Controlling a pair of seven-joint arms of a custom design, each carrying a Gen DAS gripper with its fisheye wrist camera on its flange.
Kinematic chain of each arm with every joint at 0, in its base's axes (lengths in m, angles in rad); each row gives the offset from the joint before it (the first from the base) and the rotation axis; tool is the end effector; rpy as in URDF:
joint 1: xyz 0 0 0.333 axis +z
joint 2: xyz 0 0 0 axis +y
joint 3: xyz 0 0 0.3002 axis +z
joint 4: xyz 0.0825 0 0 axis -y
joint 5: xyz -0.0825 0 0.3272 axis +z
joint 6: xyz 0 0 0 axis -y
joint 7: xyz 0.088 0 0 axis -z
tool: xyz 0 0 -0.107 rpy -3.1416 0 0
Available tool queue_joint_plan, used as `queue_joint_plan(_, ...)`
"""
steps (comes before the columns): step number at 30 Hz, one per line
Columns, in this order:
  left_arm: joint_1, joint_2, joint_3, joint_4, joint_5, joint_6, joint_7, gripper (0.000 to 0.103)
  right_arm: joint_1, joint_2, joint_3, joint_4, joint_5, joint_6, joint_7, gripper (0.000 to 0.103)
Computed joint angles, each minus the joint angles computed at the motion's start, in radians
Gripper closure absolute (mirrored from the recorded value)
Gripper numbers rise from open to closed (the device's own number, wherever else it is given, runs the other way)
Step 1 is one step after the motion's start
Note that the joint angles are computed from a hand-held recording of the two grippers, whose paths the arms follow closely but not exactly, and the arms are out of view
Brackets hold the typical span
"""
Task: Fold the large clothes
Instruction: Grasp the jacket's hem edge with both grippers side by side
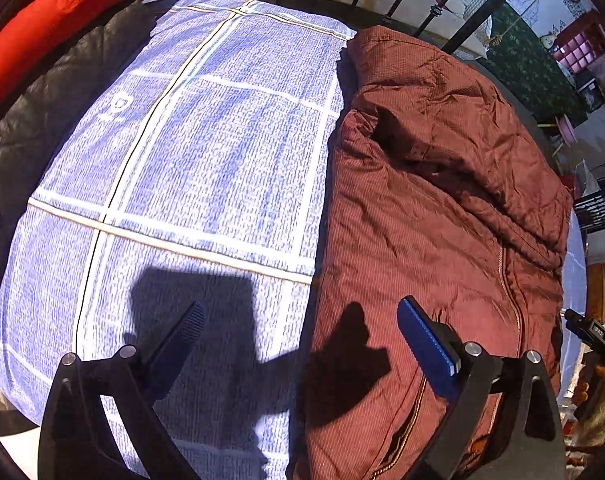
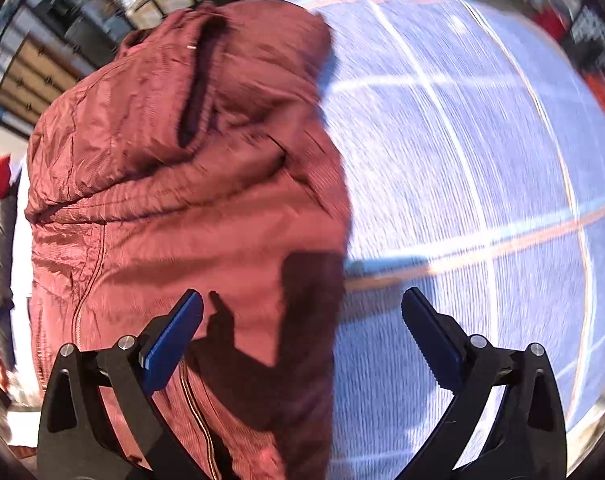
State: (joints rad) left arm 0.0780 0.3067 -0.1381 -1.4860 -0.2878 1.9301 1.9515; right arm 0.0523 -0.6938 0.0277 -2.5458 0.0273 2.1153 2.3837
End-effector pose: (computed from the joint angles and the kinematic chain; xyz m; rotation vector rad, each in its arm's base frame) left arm 0.6070 -0.0448 0.5139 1.7358 -2.4774 0.5166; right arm 0.3203 0.0283 0.5245 -1.1552 2.6478 -0.1180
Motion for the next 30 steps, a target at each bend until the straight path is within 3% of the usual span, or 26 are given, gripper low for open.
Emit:
queue_joint_plan(8, 0.058, -0.153, 0.025, -0.198, -0.107, -0.096, 0.175, 0.009, 0.029, -0.181, -0.027, -0.159, 0.141, 0.024, 0.045, 0.005)
queue_joint_plan(16, 0.041, -0.263, 0.055, -0.363, -0.182, -0.168, 0.244, 0.009, 0.111, -0.337, 0.019, -0.269, 0.255, -0.002, 0.085, 0.005)
queue_joint_plan(21, 0.011, -0.322, 0.059, -0.458, -0.172, -0.158, 0.264, 0.011, 0.146, -0.470, 0.040, -0.354, 0.320, -0.006, 0.167, 0.005)
queue_joint_plan(24, -0.009, -0.356, 0.058, -0.506, -0.160, -0.102, 0.273, 0.011, 0.164, -0.559, 0.050, -0.400, 0.356, 0.002, 0.213, 0.006)
queue_joint_plan(27, -0.018, -0.363, 0.066, -0.517, -0.167, -0.083, 0.261, 0.012, 0.203, -0.587, 0.053, -0.420, 0.380, 0.032, 0.211, 0.015)
queue_joint_plan(30, -0.022, -0.364, 0.070, -0.513, -0.155, -0.079, 0.248, 0.020, 0.249, -0.576, 0.052, -0.423, 0.399, 0.061, 0.187, 0.024)
